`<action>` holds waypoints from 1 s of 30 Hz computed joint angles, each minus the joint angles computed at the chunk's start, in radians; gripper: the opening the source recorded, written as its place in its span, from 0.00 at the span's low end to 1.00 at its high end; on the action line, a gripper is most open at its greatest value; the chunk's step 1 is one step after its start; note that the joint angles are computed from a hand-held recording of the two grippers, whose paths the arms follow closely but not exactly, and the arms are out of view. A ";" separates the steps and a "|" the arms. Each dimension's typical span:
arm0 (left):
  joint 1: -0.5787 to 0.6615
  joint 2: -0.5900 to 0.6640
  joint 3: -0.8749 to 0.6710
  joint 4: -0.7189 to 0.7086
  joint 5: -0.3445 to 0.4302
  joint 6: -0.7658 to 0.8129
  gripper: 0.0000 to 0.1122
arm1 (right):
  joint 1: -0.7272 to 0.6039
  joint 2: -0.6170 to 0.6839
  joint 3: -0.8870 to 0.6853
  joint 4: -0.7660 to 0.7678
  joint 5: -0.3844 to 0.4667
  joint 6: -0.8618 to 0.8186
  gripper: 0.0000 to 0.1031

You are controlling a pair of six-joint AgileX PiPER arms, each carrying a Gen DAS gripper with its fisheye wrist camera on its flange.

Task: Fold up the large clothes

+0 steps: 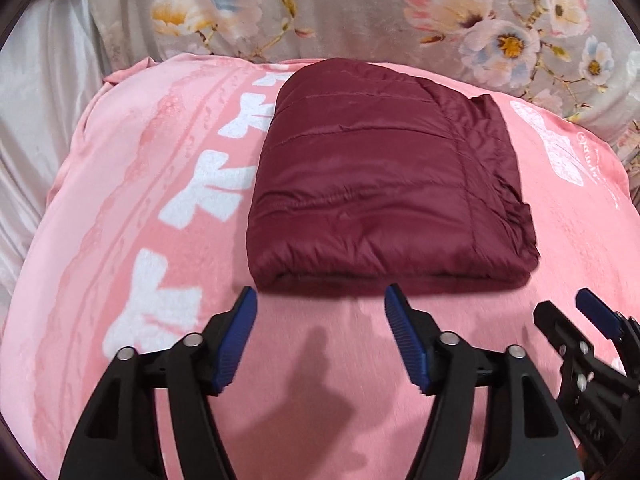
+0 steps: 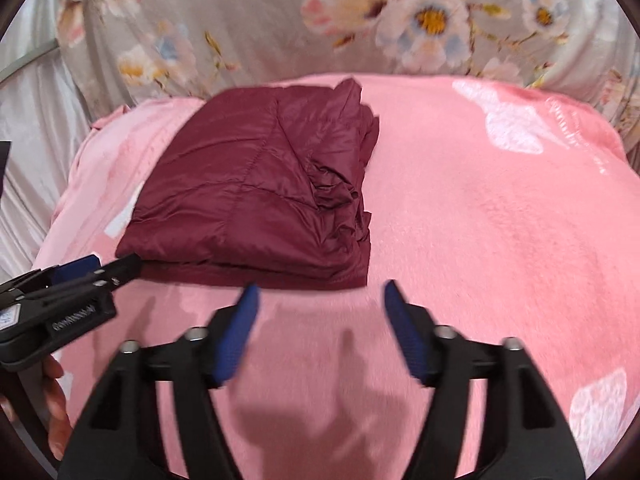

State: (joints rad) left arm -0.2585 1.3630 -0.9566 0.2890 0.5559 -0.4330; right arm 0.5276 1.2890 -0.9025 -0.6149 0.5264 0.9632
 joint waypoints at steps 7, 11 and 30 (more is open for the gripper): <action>-0.070 -0.068 0.168 0.161 -0.057 -0.241 0.62 | 0.232 -0.081 0.171 -0.355 0.118 0.448 0.87; -0.131 -0.091 0.280 0.334 -0.087 -0.451 0.62 | 0.336 -0.092 0.242 -0.453 0.190 0.613 0.88; -0.335 -0.146 0.432 0.795 0.042 -1.008 0.61 | 0.403 -0.108 0.295 -0.462 0.245 0.727 0.89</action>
